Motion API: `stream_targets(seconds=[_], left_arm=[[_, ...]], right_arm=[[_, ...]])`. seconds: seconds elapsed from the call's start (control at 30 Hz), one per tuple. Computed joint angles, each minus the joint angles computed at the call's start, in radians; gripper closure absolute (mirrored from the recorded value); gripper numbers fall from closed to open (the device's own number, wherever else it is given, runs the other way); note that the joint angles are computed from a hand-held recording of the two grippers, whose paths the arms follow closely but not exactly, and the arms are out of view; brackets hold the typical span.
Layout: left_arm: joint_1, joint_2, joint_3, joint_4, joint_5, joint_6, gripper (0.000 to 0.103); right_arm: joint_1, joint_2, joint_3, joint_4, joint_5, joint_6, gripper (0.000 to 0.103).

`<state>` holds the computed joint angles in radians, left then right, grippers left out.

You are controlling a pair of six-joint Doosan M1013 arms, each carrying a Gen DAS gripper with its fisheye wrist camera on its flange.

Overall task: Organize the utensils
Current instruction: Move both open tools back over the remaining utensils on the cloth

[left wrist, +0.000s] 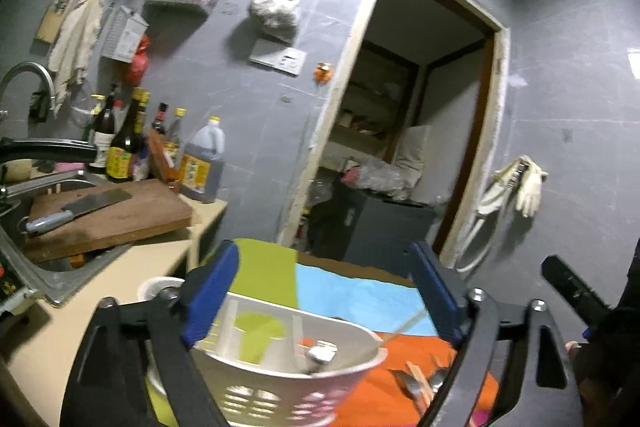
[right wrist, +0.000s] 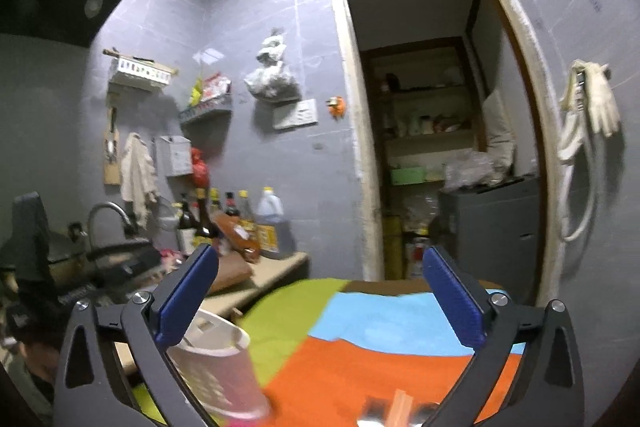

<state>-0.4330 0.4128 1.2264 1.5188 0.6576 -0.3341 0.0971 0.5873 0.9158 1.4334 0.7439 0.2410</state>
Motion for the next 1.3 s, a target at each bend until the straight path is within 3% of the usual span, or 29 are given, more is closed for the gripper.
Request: stream_targets(seconds=[0.3, 0.53, 0.77, 0.9, 0.97, 1.03, 1.17, 1.3], left_arm=[[-0.029, 0.070, -0.110, -0.209, -0.082, 0.296, 0.016], [-0.044, 0.140, -0.207, -0.461, -0.081, 0.594, 0.016], [-0.034, 0.199, -0.303, -0.814, -0.025, 0.913, 0.016], [-0.027, 0.233, -0.357, -0.938, 0.030, 1.022, 0.017], [-0.023, 0.248, -0.377, -0.991, 0.053, 1.064, 0.018], [-0.016, 0.264, -0.405, -1.054, 0.081, 1.112, 0.025], [0.002, 0.321, -0.500, -1.193, 0.175, 1.213, 0.048], [0.034, 0.374, -0.592, -1.368, 0.256, 1.289, 0.065]], right_arm=[[-0.044, -0.016, 0.027, -0.191, -0.054, 0.105, 0.000], [-0.059, 0.016, -0.018, -0.455, -0.047, 0.336, 0.000], [-0.059, 0.096, -0.158, -0.759, 0.123, 0.628, 0.000], [-0.062, 0.130, -0.207, -0.818, 0.222, 0.679, 0.005], [-0.062, 0.145, -0.230, -0.831, 0.259, 0.693, 0.017], [-0.062, 0.166, -0.264, -0.843, 0.305, 0.713, 0.027], [-0.062, 0.228, -0.372, -0.863, 0.417, 0.795, 0.053], [-0.058, 0.318, -0.537, -0.865, 0.539, 0.910, 0.066]])
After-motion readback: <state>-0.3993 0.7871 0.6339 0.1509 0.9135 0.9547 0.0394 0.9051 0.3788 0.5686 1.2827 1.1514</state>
